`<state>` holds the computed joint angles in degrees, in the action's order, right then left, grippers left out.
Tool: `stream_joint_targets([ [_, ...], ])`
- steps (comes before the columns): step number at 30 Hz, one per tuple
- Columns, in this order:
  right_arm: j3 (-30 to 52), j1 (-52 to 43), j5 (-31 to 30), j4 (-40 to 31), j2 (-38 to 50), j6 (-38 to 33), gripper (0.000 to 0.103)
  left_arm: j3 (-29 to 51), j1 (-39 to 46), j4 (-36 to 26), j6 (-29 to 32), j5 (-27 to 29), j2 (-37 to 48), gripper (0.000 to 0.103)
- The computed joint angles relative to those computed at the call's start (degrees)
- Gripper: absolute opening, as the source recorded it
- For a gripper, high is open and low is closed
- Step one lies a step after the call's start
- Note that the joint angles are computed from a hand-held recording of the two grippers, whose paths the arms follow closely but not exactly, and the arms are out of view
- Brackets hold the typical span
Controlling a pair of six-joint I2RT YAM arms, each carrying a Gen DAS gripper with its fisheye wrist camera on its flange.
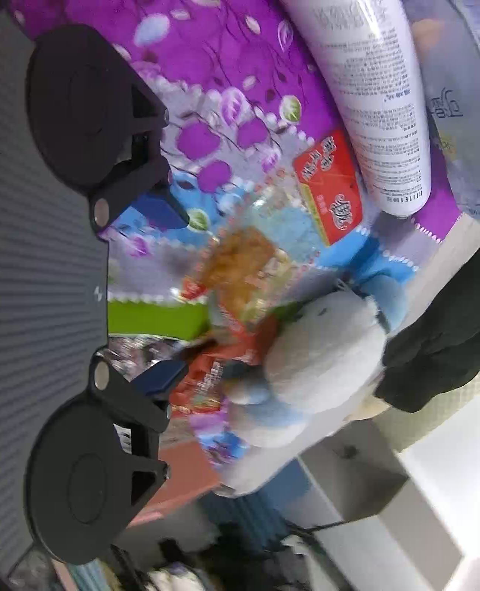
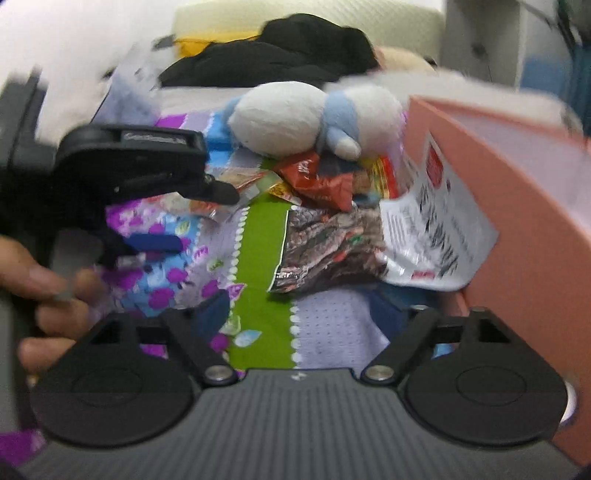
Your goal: Organize snacks
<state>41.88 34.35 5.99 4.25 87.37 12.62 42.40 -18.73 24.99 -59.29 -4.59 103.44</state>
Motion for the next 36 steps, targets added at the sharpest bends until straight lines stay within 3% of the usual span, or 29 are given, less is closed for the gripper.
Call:
stream_joint_targets([
  [10, 5.91, -1.33, 1.02, 1.40, 8.66, 8.80, 0.084, 3.03, 5.55, 5.91, -8.56, 3.41, 5.37, 0.080],
  [12, 7.06, -1.36, 1.79, 1.40, 9.92, 9.58, 0.083, 3.64, 6.25, 5.54, -10.32, 3.49, 5.80, 0.073],
  [14, 8.07, -1.04, 3.48, 0.61, 10.54, 10.14, 0.068, 4.98, 6.72, 3.01, -10.97, 3.14, 6.22, 0.057],
  [15, 8.49, -0.91, 4.22, 0.07, 10.73, 10.03, 0.060, 4.86, 7.07, 2.00, -11.18, 3.21, 6.13, 0.042],
  [17, 8.60, -1.20, 4.33, -0.45, 10.45, 10.32, 0.038, 4.10, 7.87, 3.39, -11.68, 4.31, 6.53, 0.037],
  [24, 7.36, -1.80, 1.45, -2.43, 7.37, 10.15, 0.017, 0.48, 7.58, 4.97, -10.73, 4.43, 4.28, 0.017],
  [36, 2.34, -1.03, -1.34, -9.82, -3.65, 11.58, 0.015, -14.12, 0.15, 1.97, -14.70, -0.11, -11.88, 0.015],
])
